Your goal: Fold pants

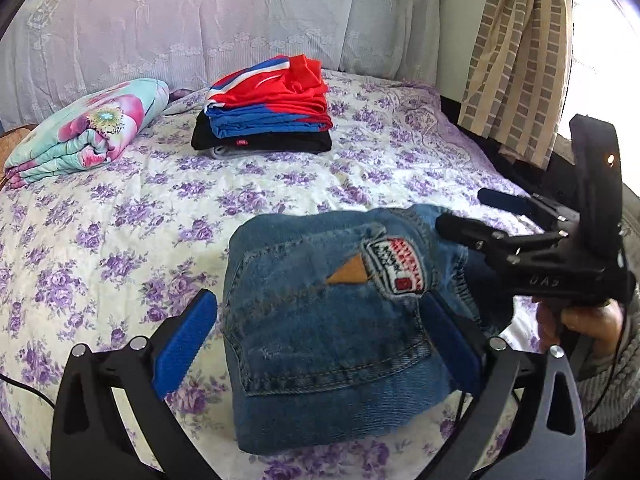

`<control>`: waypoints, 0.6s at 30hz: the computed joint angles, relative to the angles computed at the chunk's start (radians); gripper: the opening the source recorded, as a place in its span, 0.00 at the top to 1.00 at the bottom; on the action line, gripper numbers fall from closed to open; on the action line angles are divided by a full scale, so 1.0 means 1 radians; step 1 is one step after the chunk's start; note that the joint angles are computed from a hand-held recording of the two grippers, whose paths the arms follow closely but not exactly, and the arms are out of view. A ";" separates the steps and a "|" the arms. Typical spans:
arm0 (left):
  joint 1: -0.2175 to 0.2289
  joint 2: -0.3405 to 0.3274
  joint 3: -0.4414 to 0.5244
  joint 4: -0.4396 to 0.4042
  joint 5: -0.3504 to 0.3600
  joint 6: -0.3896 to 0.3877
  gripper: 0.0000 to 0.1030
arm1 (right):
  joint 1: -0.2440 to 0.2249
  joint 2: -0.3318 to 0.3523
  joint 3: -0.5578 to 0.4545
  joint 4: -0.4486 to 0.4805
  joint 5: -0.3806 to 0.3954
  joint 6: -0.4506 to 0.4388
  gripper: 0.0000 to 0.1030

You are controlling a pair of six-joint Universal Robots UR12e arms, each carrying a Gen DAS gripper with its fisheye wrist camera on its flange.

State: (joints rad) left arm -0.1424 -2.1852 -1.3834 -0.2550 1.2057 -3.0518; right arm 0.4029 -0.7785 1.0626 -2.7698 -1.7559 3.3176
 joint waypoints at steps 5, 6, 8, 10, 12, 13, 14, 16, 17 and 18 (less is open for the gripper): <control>-0.017 -0.022 0.055 0.013 0.109 0.014 0.04 | -0.011 0.007 -0.002 0.025 0.016 0.006 0.04; -0.019 -0.036 0.080 -0.024 0.129 0.013 0.04 | -0.016 0.009 -0.001 0.033 0.030 0.009 0.04; -0.019 -0.061 0.128 -0.117 0.131 0.018 0.04 | -0.027 0.013 0.002 0.049 0.065 0.027 0.04; -0.026 -0.091 0.164 -0.173 0.166 0.029 0.04 | -0.038 0.018 0.001 0.061 0.098 0.041 0.03; -0.027 -0.112 0.182 -0.203 0.166 0.024 0.04 | -0.044 0.031 -0.013 0.081 0.114 0.043 0.03; -0.025 -0.118 0.188 -0.211 0.155 0.005 0.04 | -0.047 0.039 -0.021 0.084 0.120 0.051 0.03; -0.023 -0.123 0.198 -0.226 0.147 -0.008 0.04 | -0.049 0.049 -0.034 0.088 0.122 0.060 0.03; -0.026 -0.132 0.210 -0.227 0.157 0.000 0.04 | -0.049 0.065 -0.061 0.107 0.116 0.062 0.03; -0.028 -0.136 0.212 -0.216 0.165 0.003 0.04 | -0.050 0.070 -0.070 0.115 0.116 0.061 0.03; -0.027 -0.137 0.213 -0.214 0.161 -0.002 0.04 | -0.051 0.072 -0.074 0.119 0.120 0.064 0.03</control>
State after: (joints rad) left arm -0.1694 -2.3223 -1.1708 -0.4693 1.3667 -3.0535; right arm 0.3519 -0.7066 0.9884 -2.6509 -1.6362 3.3815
